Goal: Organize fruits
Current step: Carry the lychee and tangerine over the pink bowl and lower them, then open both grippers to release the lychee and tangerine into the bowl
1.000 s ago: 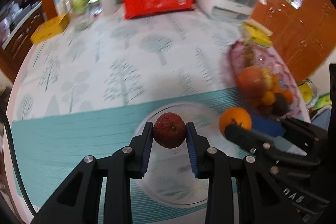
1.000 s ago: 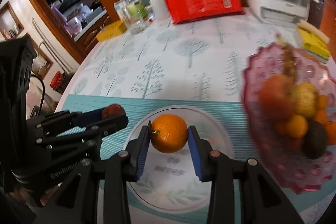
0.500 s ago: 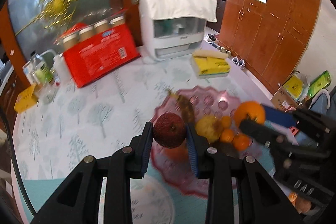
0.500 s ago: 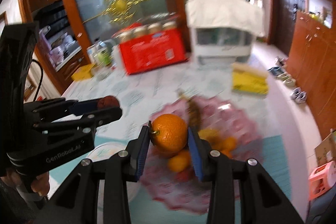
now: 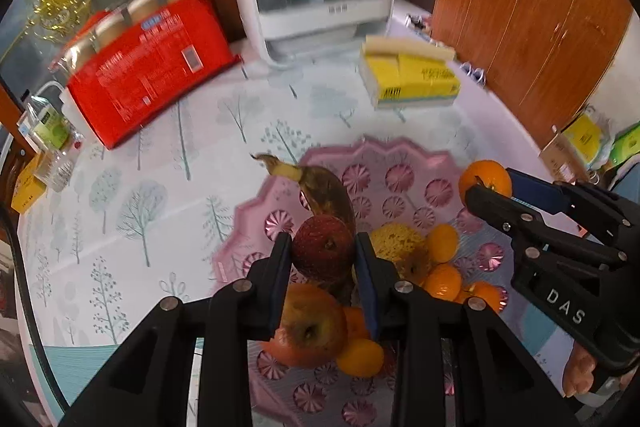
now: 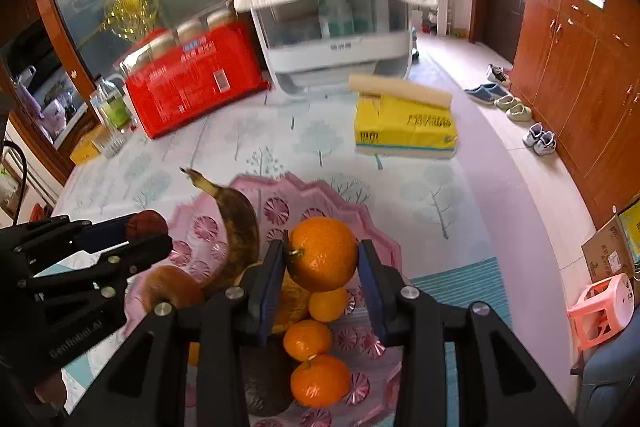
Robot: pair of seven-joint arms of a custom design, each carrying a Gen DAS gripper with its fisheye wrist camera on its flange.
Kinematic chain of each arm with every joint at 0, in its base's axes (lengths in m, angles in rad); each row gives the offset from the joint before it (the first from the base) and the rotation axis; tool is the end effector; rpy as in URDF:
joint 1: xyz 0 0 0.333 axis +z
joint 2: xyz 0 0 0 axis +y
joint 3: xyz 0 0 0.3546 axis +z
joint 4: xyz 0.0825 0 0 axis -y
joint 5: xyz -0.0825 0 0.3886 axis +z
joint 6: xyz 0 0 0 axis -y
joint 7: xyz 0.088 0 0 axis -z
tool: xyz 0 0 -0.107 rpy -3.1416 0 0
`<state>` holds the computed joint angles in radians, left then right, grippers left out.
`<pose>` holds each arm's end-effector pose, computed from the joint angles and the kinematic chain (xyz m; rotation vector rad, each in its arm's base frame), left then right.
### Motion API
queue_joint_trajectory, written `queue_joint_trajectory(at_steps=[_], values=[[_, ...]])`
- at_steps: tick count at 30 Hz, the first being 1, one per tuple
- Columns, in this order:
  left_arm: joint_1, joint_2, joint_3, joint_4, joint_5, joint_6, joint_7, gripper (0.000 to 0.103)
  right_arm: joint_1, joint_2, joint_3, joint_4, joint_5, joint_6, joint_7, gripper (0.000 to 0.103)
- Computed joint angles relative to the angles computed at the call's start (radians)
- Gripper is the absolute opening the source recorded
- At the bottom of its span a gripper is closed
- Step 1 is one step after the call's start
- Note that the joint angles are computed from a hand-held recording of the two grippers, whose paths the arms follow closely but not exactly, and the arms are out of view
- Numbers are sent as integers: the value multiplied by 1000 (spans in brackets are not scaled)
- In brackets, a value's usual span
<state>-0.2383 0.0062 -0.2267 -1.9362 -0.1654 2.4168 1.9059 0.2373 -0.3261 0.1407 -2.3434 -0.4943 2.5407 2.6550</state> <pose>0.5395 -0.2712 0.5680 -1.2039 2.5960 -0.6526 0.4422 0.1885 0.5500 -1.4765 2.1411 -0.6055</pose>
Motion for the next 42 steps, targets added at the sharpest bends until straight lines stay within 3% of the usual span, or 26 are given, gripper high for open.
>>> queue_joint_trajectory(at_steps=[14, 16, 21, 23, 34, 42], values=[[-29, 85, 0, 36, 126, -27, -100, 32, 20, 121, -55, 9, 123, 100, -155, 41], [-30, 86, 0, 36, 129, -25, -101, 38, 17, 124, -55, 6, 130, 113, -162, 41], [-31, 79, 10, 29, 189, -5, -173, 74, 2, 123, -41, 13, 88, 100, -138, 41], [-23, 74, 11, 29, 168, -11, -168, 81, 5, 116, -48, 7, 103, 109, -145, 41], [0, 2, 11, -14, 175, -7, -182, 83, 6, 88, -26, 20, 78, 86, -118, 44], [30, -96, 17, -79, 135, 19, -165, 93, 16, 53, 2, 44, 37, 35, -77, 49]])
